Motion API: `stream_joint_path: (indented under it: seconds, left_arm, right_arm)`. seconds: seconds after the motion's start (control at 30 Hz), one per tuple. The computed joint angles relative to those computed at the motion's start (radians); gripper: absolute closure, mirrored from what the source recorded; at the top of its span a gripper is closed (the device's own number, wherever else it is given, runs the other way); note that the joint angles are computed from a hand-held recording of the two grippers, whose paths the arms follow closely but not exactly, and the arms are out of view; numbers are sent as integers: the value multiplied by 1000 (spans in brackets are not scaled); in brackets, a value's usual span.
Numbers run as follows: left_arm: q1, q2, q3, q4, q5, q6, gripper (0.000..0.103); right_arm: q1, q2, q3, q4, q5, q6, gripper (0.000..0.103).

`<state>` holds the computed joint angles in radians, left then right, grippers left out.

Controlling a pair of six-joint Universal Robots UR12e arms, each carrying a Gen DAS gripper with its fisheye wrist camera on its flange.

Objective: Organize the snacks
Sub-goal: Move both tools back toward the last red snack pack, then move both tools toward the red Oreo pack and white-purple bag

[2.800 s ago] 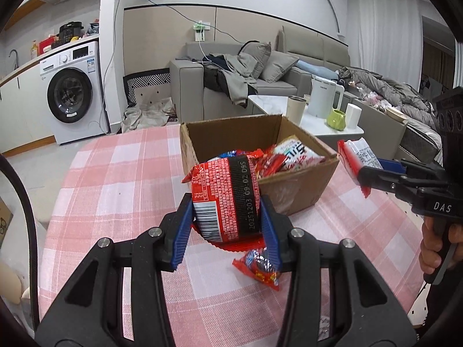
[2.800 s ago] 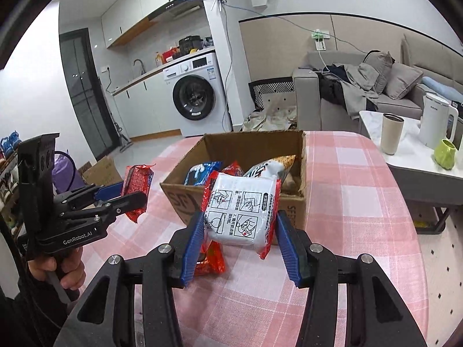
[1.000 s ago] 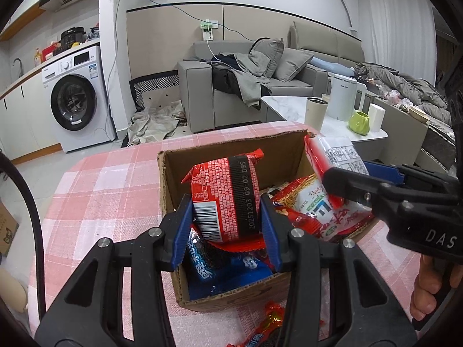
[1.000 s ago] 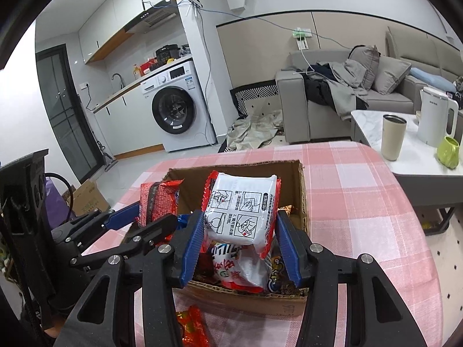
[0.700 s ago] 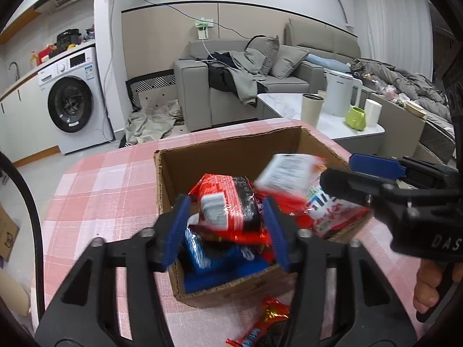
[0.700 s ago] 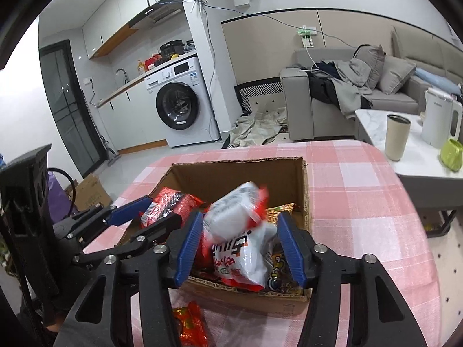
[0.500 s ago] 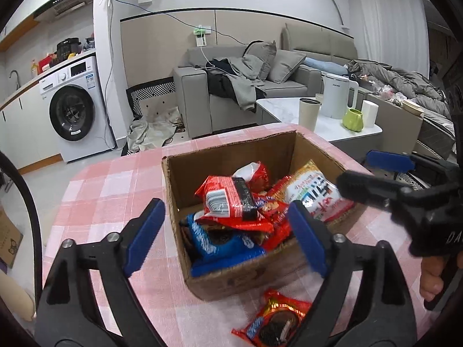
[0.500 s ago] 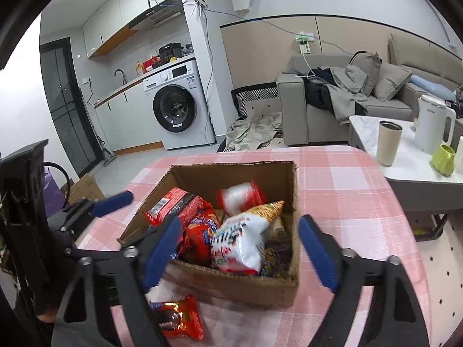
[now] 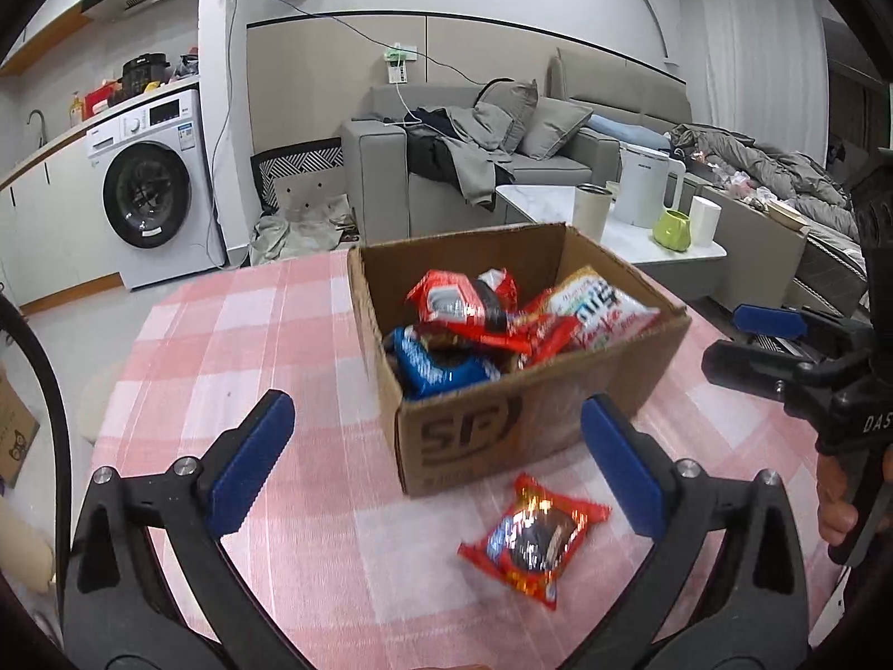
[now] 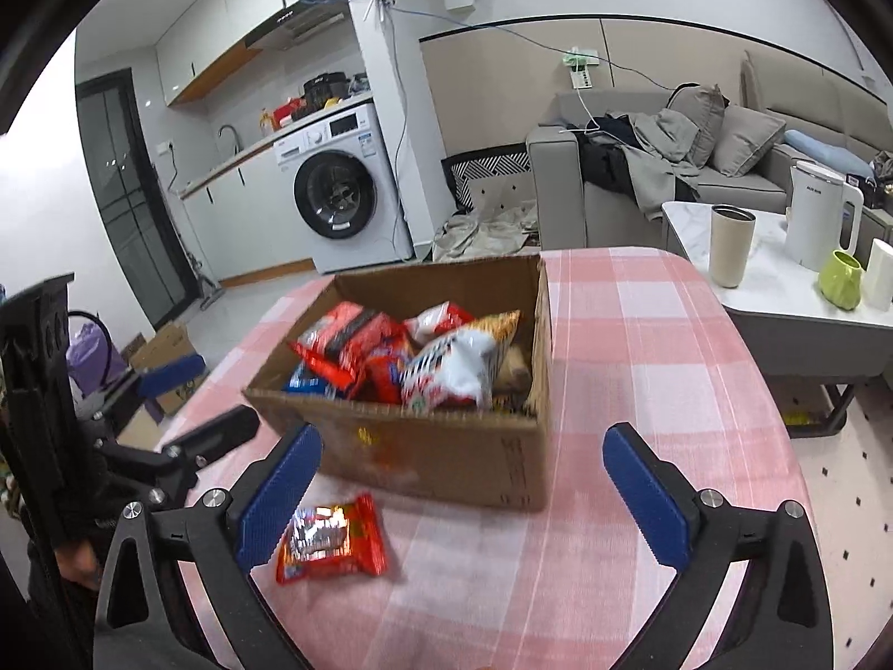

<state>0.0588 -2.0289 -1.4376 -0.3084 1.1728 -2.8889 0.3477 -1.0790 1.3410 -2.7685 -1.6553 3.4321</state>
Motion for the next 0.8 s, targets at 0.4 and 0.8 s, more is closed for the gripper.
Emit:
stream_joint_path:
  seconds: [0.4, 0.8]
  left_arm:
    - [37, 94, -134, 14, -2, 60, 1]
    - [73, 170, -238, 34, -12, 47, 1]
  right_arm:
    - [18, -42, 63, 50, 28, -17, 0]
    - [47, -84, 152, 48, 50, -14, 0]
